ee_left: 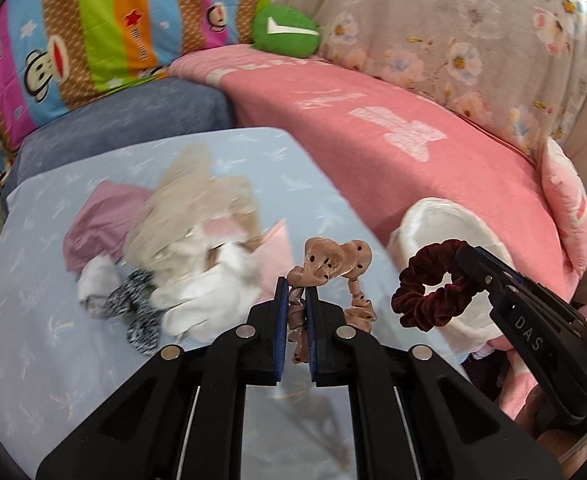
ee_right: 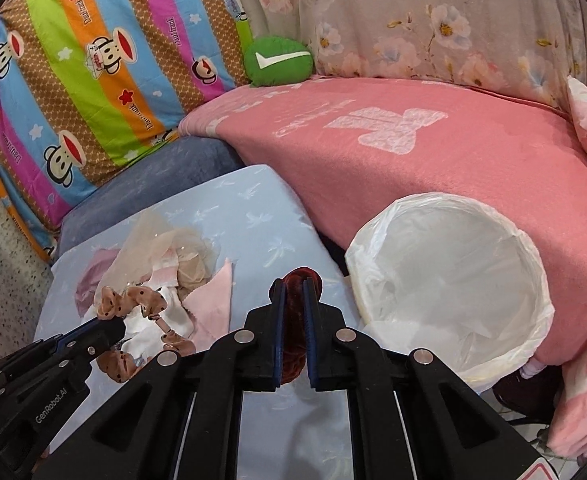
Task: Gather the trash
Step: 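Carry both scrunchies over the white bin and open both tools to drop them, then move both tools back over the pile of cloth items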
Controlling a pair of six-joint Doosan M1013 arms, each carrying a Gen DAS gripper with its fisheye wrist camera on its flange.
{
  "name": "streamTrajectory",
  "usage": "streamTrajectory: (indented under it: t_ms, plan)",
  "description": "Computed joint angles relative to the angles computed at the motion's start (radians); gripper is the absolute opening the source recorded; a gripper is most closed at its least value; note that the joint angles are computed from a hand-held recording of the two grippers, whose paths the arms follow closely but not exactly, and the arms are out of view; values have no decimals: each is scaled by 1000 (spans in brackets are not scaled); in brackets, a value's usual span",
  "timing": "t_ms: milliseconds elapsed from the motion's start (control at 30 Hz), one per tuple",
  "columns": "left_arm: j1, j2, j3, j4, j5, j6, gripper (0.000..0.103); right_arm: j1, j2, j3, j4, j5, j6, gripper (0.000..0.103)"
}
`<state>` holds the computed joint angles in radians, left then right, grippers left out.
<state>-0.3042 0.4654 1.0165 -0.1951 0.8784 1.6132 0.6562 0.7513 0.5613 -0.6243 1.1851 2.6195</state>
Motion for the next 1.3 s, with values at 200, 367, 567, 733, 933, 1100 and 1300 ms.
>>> streamTrajectory:
  t_ms: [200, 367, 567, 733, 933, 1100, 1300]
  plan:
    - [-37, 44, -80, -66, 28, 82, 9, -17, -85, 132, -83, -19, 105, 8]
    - [-65, 74, -129, -88, 47, 127, 9, -35, -133, 213, -126, -18, 170, 8]
    - [-91, 119, -195, -125, 87, 176, 9, -59, -166, 274, -139, -16, 216, 8]
    - [-103, 156, -247, -147, 132, 199, 9, -76, -176, 300, -128, -18, 233, 8]
    - [-107, 186, -296, -153, 182, 197, 43, -82, -176, 310, -128, -14, 254, 38]
    - [-106, 171, -266, -98, 123, 151, 66, -74, -165, 293, -151, 21, 264, 50]
    - [-94, 163, -252, -77, 112, 117, 66, -63, -149, 263, -148, 39, 237, 56]
